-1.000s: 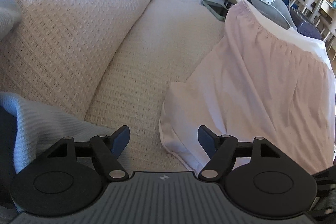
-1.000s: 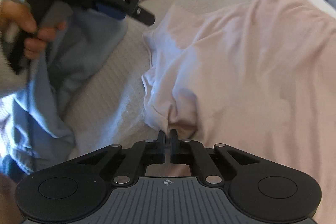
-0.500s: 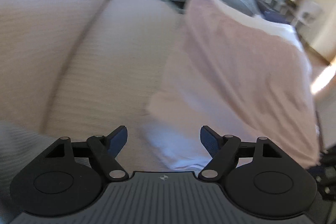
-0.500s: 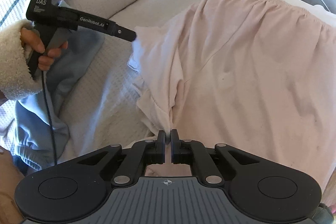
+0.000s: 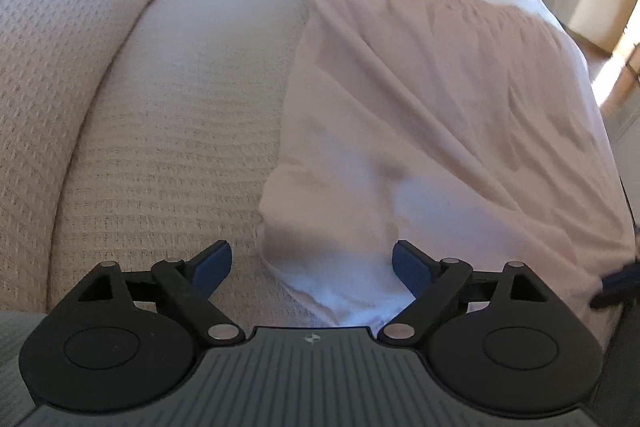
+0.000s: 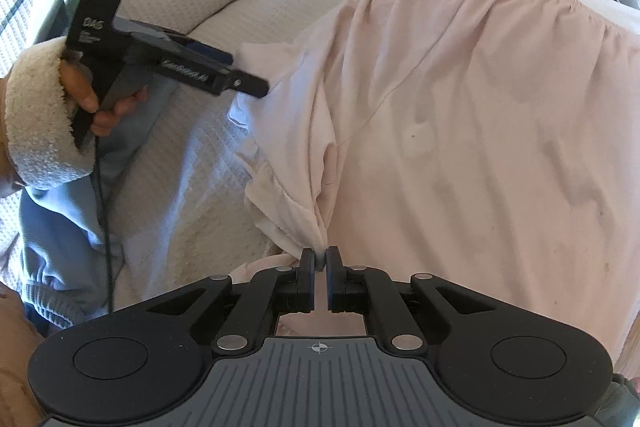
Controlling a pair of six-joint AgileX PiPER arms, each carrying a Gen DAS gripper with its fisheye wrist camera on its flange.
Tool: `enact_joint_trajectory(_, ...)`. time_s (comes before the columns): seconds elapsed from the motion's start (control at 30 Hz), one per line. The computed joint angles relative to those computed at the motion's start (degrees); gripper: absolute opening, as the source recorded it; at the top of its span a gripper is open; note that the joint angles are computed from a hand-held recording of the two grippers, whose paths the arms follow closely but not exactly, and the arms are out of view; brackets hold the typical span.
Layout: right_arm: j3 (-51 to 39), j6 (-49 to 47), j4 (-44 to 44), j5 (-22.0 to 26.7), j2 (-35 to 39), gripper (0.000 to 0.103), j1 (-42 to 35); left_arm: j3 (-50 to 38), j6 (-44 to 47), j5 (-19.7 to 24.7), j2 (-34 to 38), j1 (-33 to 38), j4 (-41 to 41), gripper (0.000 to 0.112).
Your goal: Fold clothes
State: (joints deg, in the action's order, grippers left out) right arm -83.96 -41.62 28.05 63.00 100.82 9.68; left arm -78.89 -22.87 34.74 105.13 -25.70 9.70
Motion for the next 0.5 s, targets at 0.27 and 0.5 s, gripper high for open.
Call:
enact_joint_trajectory(0.27,0.7,-0.5,-0.1,-0.2,0.0,0.007,-0.2,-0.6,5.3,-2.8,2.2,1.3,-2.9,0.082)
enact_joint_trajectory(0.5,1.1,0.0,0.7,-0.6,-0.9,0.011,-0.5,-7.0,8.0,8.0,2.6,3.3,-12.3,0.013)
